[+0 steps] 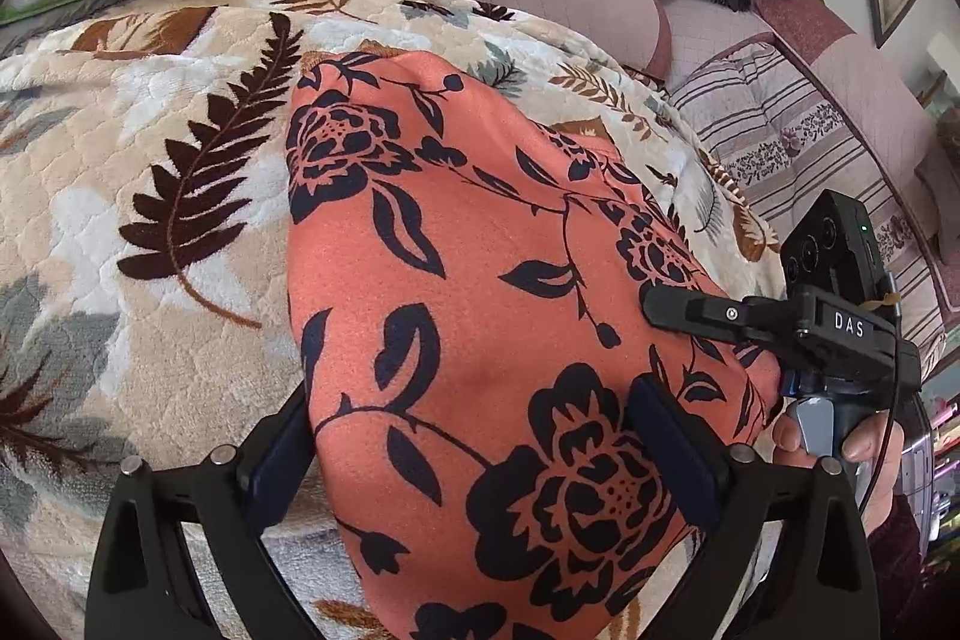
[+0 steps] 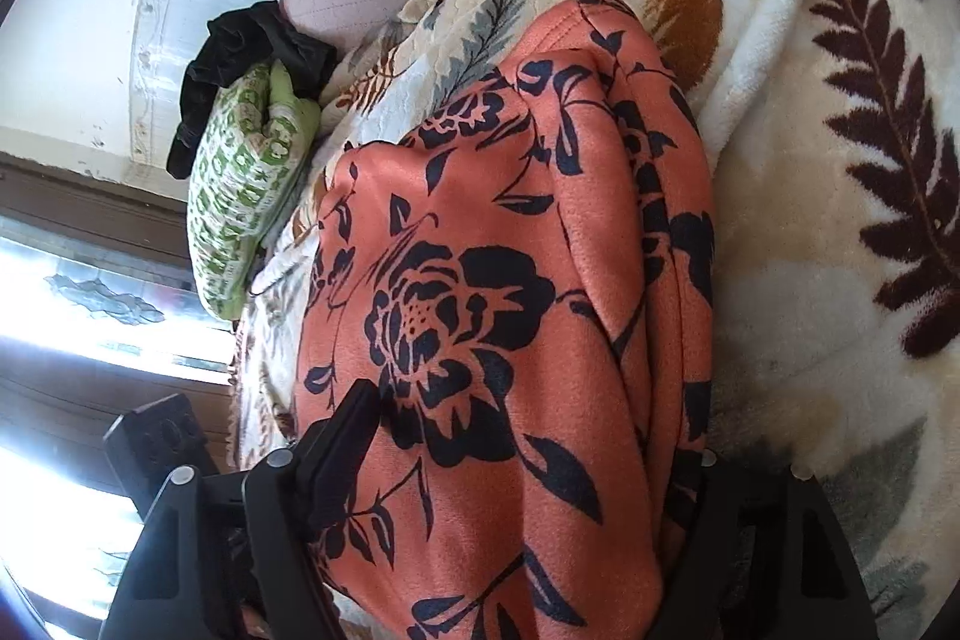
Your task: Fold small clothes
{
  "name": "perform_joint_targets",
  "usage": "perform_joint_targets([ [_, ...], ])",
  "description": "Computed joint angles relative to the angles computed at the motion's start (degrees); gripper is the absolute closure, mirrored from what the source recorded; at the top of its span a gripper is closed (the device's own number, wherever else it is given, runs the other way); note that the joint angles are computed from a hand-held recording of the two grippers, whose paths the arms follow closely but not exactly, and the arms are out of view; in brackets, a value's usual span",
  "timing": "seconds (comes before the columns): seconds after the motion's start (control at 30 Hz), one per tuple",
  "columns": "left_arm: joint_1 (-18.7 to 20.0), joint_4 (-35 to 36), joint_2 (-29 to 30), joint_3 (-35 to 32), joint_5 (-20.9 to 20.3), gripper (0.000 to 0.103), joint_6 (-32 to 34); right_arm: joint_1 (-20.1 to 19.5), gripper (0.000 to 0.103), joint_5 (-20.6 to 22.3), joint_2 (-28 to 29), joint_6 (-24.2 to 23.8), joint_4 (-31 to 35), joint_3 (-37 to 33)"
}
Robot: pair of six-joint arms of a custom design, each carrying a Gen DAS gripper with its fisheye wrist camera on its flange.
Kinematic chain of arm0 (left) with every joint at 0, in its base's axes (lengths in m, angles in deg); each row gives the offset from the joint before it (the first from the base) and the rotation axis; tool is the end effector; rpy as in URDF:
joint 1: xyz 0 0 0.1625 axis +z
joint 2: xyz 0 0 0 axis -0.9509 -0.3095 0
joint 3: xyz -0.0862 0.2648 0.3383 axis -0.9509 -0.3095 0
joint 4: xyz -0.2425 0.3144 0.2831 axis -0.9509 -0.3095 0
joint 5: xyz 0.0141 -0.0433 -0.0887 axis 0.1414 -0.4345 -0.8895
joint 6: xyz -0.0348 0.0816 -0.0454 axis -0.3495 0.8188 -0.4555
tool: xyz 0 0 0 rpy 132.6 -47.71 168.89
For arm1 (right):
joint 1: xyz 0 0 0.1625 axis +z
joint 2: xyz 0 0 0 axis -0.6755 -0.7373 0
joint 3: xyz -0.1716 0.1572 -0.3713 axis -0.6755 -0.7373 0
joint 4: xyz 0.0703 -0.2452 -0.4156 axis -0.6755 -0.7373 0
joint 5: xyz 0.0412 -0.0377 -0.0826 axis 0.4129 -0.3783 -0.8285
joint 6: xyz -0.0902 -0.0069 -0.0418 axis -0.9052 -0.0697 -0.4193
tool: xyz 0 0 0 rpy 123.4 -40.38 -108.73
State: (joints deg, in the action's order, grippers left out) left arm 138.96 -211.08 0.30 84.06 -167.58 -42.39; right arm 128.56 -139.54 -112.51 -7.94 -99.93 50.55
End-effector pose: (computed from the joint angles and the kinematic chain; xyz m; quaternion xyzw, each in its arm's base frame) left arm -0.1436 -0.7141 0.0741 0.2893 0.9512 -0.0893 0.0599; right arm 0.0860 -0.6658 0.1148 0.1460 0.9346 -0.3238 0.0182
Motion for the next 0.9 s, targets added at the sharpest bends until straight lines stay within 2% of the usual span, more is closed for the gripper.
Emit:
perform_joint_targets([
  [0.1,0.19,-0.72,-0.34,-0.13,0.38,0.027,-0.19,2.46,0.043,-5.55,0.45,-1.45,0.10,-0.89],
  [0.13,0.35,-0.67,-0.42,-0.32,0.13,0.029,-0.47,3.17,0.047,-7.00,0.56,-1.99,-0.20,-1.01],
  [0.27,0.55,-1.11,-0.98,-0.42,0.24,0.043,-0.63,6.27,0.051,-13.04,1.54,-4.85,-1.01,-2.06],
  [0.37,0.09,-2.93,-2.15,0.63,1.63,0.046,0.16,7.97,0.054,-15.37,2.25,-6.37,-3.05,-2.23],
  [0.57,-0.61,-5.48,-5.91,1.84,2.49,0.047,-1.08,10.42,0.057,-15.30,3.77,-9.68,-6.80,-2.67],
  [0.9,-1.79,-9.07,-12.65,6.42,7.24,0.047,-0.46,13.82,0.057,-13.27,6.48,-12.67,-11.44,-3.68],
])
